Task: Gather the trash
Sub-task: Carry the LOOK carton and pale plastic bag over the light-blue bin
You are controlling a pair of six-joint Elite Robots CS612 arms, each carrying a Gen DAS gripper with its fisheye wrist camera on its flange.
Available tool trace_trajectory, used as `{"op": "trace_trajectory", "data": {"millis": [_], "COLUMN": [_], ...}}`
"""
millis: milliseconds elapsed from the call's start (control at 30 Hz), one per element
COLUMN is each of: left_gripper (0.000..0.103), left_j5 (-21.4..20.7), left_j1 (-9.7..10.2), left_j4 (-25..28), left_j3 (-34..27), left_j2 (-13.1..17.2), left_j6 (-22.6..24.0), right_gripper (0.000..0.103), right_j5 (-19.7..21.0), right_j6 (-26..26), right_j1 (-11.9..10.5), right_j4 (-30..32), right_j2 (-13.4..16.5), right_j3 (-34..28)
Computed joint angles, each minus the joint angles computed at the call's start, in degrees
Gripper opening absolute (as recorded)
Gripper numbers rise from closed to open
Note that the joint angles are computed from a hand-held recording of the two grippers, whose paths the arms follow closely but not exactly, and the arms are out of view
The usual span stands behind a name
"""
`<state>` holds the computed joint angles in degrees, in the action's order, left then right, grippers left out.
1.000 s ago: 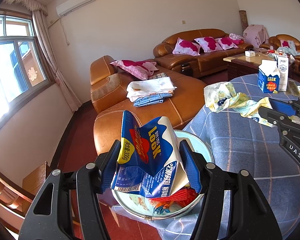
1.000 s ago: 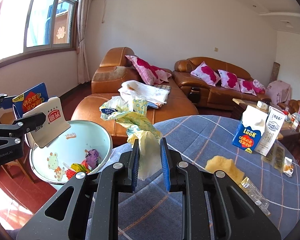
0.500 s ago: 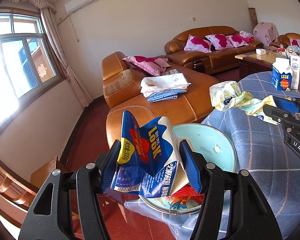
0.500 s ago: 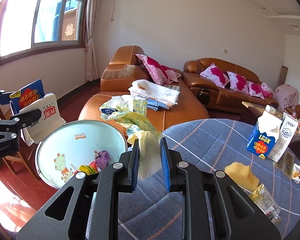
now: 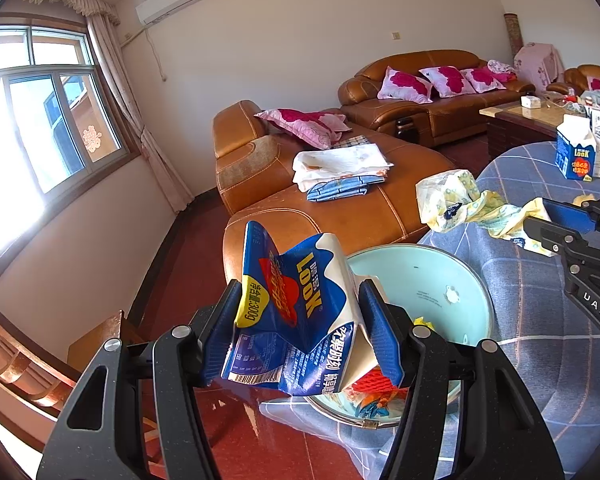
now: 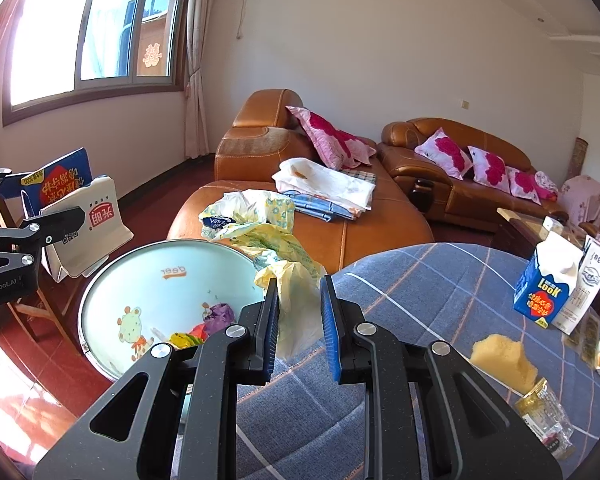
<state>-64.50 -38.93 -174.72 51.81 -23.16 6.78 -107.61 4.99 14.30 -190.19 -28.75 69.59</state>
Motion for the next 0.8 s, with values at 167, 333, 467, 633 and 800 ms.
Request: {"op": "trace_trajectory", "data": {"millis": [167, 333, 467, 633, 800], "left_gripper": [0.059, 0.059, 0.059, 0.059, 0.059], "left_j5": [0.5, 1.1, 1.3, 1.3, 1.2], "left_j1": [0.17, -0.01, -0.03, -0.02, 0.03], "left_j4": [0.3, 0.4, 0.7, 1.0, 1.2], "left_j3": [-0.6, -1.1, -1.3, -1.4, -1.5], "left_j2": [0.4, 0.7, 0.8, 0.9, 0.9], "left_j6": [0.2, 0.1, 0.0, -0.3, -0.3], "right_gripper": [0.02, 0.02, 0.02, 0.02, 0.021], "right_j5": [0.3, 0.4, 0.7, 1.0, 1.4], "right_j6": [-0.8, -1.3, -2.0, -3.5, -3.8], "right_j1": [0.1, 0.2, 0.3, 0.5, 0.5], "right_j4": [0.7, 0.9, 1.1, 1.4, 1.5], "right_j2": [0.6, 0.9, 1.0, 1.2, 1.3], "right_j3": [-1.1, -1.8, -2.1, -2.5, -2.7]}}
